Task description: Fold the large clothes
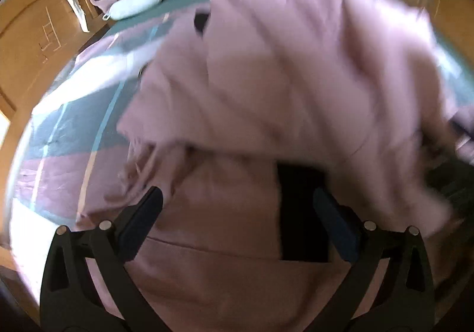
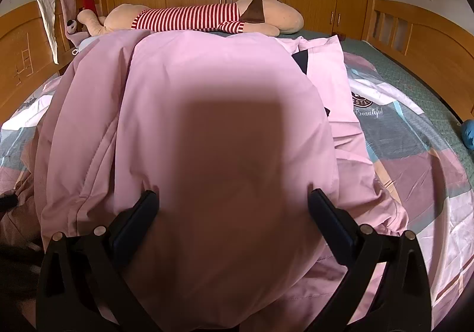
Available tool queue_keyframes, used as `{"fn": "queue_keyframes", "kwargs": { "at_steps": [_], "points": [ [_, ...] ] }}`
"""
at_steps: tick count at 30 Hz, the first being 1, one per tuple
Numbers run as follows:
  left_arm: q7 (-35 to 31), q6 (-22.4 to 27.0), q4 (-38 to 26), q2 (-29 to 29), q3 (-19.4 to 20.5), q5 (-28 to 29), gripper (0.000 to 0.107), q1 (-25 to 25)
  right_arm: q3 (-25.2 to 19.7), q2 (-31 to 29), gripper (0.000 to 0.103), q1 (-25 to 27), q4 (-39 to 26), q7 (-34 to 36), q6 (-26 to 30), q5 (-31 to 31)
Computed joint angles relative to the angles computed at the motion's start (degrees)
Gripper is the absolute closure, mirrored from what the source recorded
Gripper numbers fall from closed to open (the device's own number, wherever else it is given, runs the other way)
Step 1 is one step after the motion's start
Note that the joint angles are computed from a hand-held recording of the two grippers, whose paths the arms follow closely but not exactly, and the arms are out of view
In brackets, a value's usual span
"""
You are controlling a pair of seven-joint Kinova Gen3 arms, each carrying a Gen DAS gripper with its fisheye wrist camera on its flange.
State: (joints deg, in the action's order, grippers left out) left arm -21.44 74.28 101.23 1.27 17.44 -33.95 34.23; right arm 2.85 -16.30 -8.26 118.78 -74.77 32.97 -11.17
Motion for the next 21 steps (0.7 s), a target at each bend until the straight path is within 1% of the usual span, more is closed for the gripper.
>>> {"fn": "queue_keyframes", "kwargs": {
  "at_steps": [1, 2, 3, 4, 8, 11, 13, 15, 18, 21],
  "points": [
    [-1.2, 0.5, -0.5, 1.1, 0.5, 0.9, 0.007, -1.0, 0.0, 0.0, 0.001, 0.0, 0.0, 0.0, 0.0, 0.0],
    [-2.1, 0.1, -0.5, 1.4, 0.2, 1.6, 0.007, -1.6, -0.1, 0.0, 0.001, 0.1, 0.0, -0.1, 0.0, 0.1],
    [-2.3, -1.2, 0.0, 0.7, -1.1, 2.0, 0.007, -1.2, 0.1, 0.0, 0.001, -0.1, 0.0, 0.0, 0.0, 0.0],
    [-2.6, -1.5, 0.0, 0.6, -1.4, 2.5, 0.007, -1.4, 0.1, 0.0, 0.001, -0.1, 0.0, 0.1, 0.0, 0.0],
    [-2.6, -0.5, -0.2, 1.9, -1.1, 0.4, 0.007, -0.7, 0.0, 0.0, 0.001, 0.0, 0.0, 0.0, 0.0, 0.1],
    [-2.8, -1.3, 0.6, 1.3, -1.7, 1.0, 0.007, -0.9, 0.2, 0.0, 0.001, -0.1, 0.0, 0.1, 0.0, -0.1],
    [-1.8, -0.6, 0.2, 1.6, -0.9, 0.9, 0.007, -0.5, 0.2, 0.1, 0.001, -0.1, 0.0, 0.2, 0.0, -0.1],
    [0.0, 0.7, -0.4, 2.4, -0.4, 0.3, 0.007, 1.1, 0.2, 0.1, 0.001, -0.1, 0.0, 0.2, 0.0, -0.1],
    [0.5, 0.6, -0.2, 2.4, -0.6, 0.2, 0.007, 1.8, 0.1, 0.0, 0.001, 0.0, 0.0, 0.2, -0.1, 0.0],
    [-0.4, 0.7, -0.1, 2.0, -0.8, 0.5, 0.007, 1.7, 0.2, 0.0, 0.001, -0.1, 0.0, 0.3, -0.1, -0.1]
  ]
}}
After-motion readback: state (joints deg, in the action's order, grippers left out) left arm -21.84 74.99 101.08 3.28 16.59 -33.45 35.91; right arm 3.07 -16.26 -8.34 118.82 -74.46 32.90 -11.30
